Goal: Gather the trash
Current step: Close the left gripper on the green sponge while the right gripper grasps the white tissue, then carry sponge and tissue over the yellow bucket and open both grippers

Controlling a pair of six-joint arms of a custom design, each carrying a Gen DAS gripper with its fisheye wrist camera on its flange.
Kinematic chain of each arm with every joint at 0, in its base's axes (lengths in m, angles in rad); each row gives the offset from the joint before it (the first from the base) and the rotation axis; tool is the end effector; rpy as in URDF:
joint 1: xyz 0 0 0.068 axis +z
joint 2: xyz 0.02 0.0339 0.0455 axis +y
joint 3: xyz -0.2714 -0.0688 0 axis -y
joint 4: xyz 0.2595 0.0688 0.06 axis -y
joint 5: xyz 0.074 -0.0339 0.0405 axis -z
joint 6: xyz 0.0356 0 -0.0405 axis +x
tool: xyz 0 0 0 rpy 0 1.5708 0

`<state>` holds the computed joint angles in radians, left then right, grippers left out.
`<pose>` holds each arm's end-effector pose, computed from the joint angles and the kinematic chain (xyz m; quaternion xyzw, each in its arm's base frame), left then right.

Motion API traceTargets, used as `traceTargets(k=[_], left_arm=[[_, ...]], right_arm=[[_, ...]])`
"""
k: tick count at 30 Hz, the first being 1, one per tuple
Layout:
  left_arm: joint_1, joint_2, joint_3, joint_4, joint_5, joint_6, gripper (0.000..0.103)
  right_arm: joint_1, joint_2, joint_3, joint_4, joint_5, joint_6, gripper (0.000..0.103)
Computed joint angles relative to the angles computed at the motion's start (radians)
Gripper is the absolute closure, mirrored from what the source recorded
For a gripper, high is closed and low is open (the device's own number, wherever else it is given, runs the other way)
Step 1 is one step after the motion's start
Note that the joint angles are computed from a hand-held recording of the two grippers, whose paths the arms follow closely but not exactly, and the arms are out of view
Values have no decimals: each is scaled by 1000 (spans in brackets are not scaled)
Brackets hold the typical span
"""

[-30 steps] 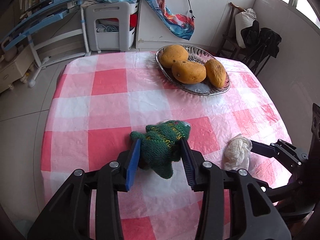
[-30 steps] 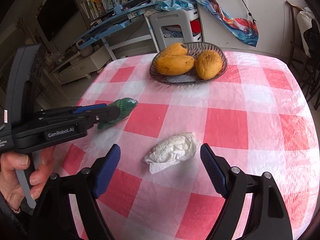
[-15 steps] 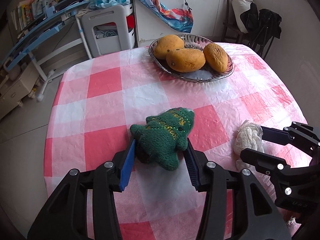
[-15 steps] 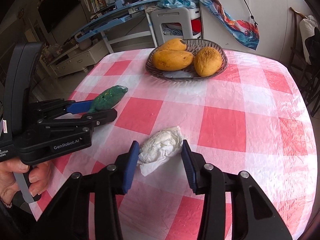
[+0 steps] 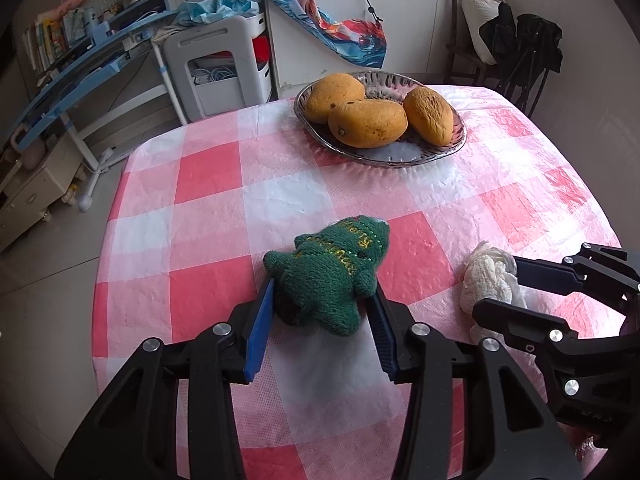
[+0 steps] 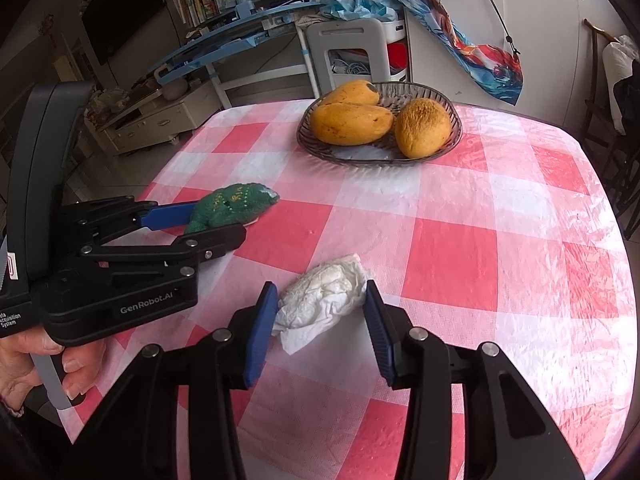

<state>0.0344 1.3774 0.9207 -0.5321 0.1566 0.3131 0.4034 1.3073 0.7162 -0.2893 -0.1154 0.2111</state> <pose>0.2872 0.0043 0.2281 0.1549 0.9426 -0.0244 0.2947 0.2448 0.1089 0.1964 -0.1096 0.9332 0.1539 0.3056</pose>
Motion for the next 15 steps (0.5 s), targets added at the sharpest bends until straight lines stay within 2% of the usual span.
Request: traceTargets(k=[1,3,4,10,15], left_arm=[[0,-2,-2,2,2,1,71],[6,-11,-2,-5,12,1,75],[13,-16,0,-11,27,0,77],[127,-101,17,-130,161,3,78],[269,-278,-2,-284,253,73,78]], right_arm=[[2,0,-1,1,-1,-1,65],[5,1,-1,4,-13,-3,75],[6,3,0,6,-20,-4,76],[15,-49,-11,-1,-42,14,80],[39,-219,-53,-54,-55,63,80]])
